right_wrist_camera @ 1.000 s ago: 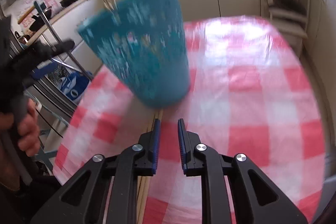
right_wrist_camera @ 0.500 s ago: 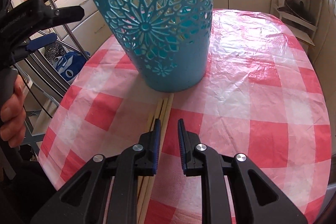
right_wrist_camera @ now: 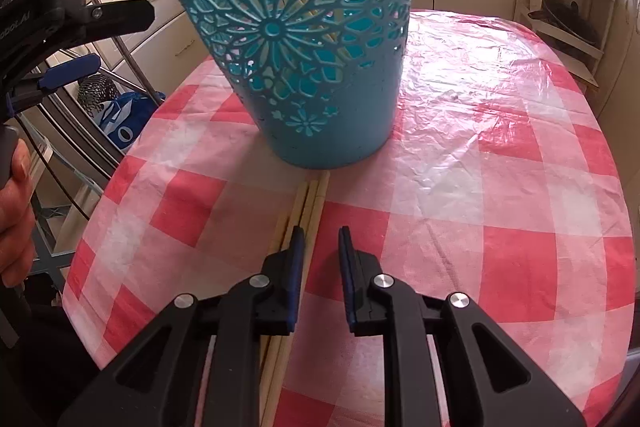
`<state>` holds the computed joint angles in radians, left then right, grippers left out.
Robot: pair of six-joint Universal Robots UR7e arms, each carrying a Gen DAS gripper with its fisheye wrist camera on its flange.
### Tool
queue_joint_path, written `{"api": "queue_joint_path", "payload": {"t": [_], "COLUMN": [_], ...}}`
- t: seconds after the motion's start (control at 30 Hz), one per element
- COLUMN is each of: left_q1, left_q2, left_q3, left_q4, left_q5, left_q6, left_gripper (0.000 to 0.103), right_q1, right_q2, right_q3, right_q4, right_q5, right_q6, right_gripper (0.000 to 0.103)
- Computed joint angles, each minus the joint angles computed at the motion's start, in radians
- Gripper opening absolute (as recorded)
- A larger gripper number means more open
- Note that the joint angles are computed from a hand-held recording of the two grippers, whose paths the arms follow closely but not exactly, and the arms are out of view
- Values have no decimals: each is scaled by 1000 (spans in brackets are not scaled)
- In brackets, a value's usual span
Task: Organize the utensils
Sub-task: 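Withdraw the right tool while the left tool moves back to the sticks, then move the left tool down toward the sticks beside the basket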
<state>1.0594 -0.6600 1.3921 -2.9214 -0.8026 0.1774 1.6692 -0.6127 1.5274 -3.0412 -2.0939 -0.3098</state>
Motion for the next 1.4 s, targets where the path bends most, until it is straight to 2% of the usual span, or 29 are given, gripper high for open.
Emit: {"api": "queue_joint_path", "payload": {"t": [0.37, 0.53, 0.67, 0.8, 0.97, 1.4], "left_q1": [-1, 11, 23, 29, 26, 15], "left_q2": [6, 5, 6, 7, 8, 31], "left_q3": [7, 33, 56, 73, 86, 87], "left_q4": [35, 132, 236, 288, 301, 292], "left_q5": [2, -25, -63, -90, -116, -71], "left_q6": [18, 4, -33, -54, -63, -71], "left_gripper": [95, 95, 95, 95, 95, 95], "right_q1": [10, -3, -20, -27, -26, -24], "right_q2": [14, -11, -38, -50, -51, -47], "right_q3": [-9, 3, 16, 21, 21, 16], "right_q4": [-10, 1, 22, 36, 36, 35], "right_q5": [-60, -70, -38, -23, -26, -33], "right_q6": [-37, -14, 28, 43, 40, 35], "right_gripper": [17, 13, 13, 13, 13, 13]}}
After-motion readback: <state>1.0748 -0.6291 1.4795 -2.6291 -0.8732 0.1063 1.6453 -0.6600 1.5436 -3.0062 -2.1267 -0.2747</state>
